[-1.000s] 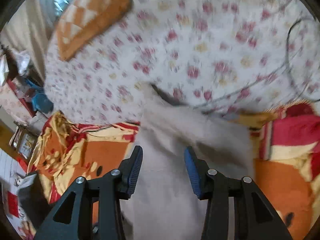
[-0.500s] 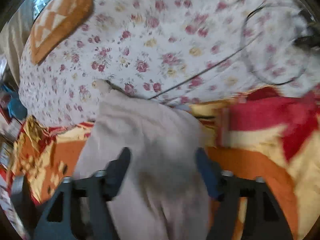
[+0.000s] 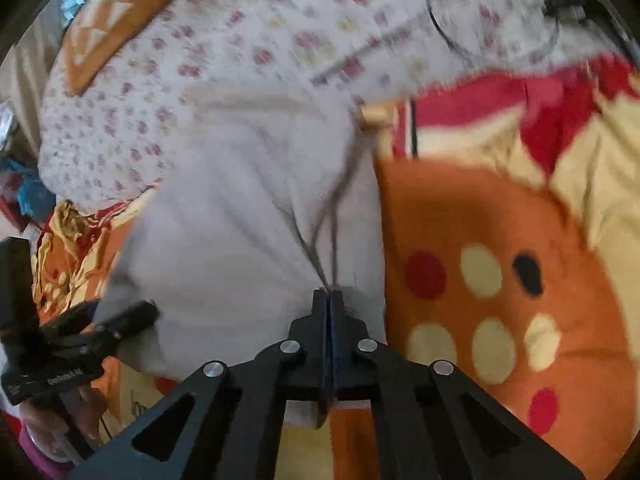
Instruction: Fold large clothes
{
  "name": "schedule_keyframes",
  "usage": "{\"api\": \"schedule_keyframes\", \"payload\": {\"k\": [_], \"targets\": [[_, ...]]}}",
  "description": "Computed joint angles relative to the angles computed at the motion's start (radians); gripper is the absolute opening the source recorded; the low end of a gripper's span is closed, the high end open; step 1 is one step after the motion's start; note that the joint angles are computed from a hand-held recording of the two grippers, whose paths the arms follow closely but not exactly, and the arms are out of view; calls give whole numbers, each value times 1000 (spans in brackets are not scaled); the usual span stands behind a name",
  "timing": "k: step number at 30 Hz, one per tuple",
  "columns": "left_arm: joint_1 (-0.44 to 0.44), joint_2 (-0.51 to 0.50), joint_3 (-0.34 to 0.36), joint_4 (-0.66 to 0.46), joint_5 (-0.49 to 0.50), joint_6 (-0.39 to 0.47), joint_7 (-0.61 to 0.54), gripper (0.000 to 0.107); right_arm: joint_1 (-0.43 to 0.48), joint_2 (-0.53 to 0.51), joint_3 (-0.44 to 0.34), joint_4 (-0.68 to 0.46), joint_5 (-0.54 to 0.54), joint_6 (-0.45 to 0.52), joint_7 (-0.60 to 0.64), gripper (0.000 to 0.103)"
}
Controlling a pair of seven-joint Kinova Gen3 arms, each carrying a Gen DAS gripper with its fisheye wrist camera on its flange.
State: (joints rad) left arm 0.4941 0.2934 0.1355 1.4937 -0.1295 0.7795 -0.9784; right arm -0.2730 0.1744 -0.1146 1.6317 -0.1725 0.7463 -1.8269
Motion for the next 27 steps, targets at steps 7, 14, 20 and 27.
{"api": "schedule_keyframes", "payload": {"k": [7,14,20,27], "targets": [[2,0,0,-7,9,10,11,78,-67,-88,28,19,120,-90,-151,47],[-19,-11,-7,-8,15,-9,31,78,-14,107,-8,-184,84,-20,-174,51],[-61,-4,10,-10,84,-17,-19,78,82,113,-82,-147,-26,-97,-44,3],[-44,30,11,-43,85,-5,-30,79,-33,97,35,-120,109,-59,-140,1]]}}
